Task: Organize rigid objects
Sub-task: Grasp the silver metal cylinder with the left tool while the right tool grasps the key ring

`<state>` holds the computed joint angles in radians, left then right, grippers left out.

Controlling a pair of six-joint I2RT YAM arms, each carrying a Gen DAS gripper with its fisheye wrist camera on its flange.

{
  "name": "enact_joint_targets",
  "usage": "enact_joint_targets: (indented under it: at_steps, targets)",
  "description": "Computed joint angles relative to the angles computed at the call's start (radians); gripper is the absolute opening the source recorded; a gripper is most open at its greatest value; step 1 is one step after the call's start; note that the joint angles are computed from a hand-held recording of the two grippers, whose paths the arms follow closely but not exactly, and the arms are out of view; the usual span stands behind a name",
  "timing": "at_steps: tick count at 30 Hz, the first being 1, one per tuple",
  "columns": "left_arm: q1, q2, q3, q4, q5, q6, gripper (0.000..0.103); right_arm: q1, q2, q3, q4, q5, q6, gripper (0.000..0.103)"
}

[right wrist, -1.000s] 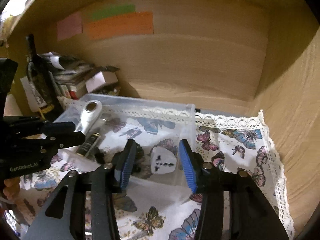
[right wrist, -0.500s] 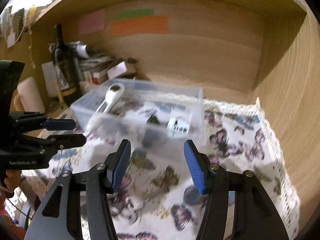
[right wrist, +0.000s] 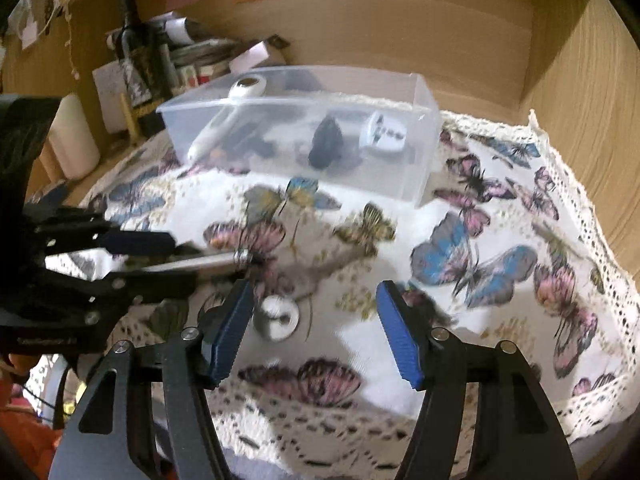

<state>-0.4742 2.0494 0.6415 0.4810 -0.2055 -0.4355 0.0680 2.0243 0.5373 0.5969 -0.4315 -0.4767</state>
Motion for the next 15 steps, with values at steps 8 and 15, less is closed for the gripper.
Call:
enact_joint_targets:
  at_steps: [8, 15]
  targets:
    - [0.025, -0.023, -0.035, 0.011, -0.011, -0.043, 0.015, 0.038, 0.040, -0.024, 0.076, 0.006, -0.033, 0.045]
    - [0.028, -0.007, 0.017, -0.046, 0.014, -0.004, 0.030, 0.027, 0.050, -0.019, 0.086, -0.024, -0.023, 0.023]
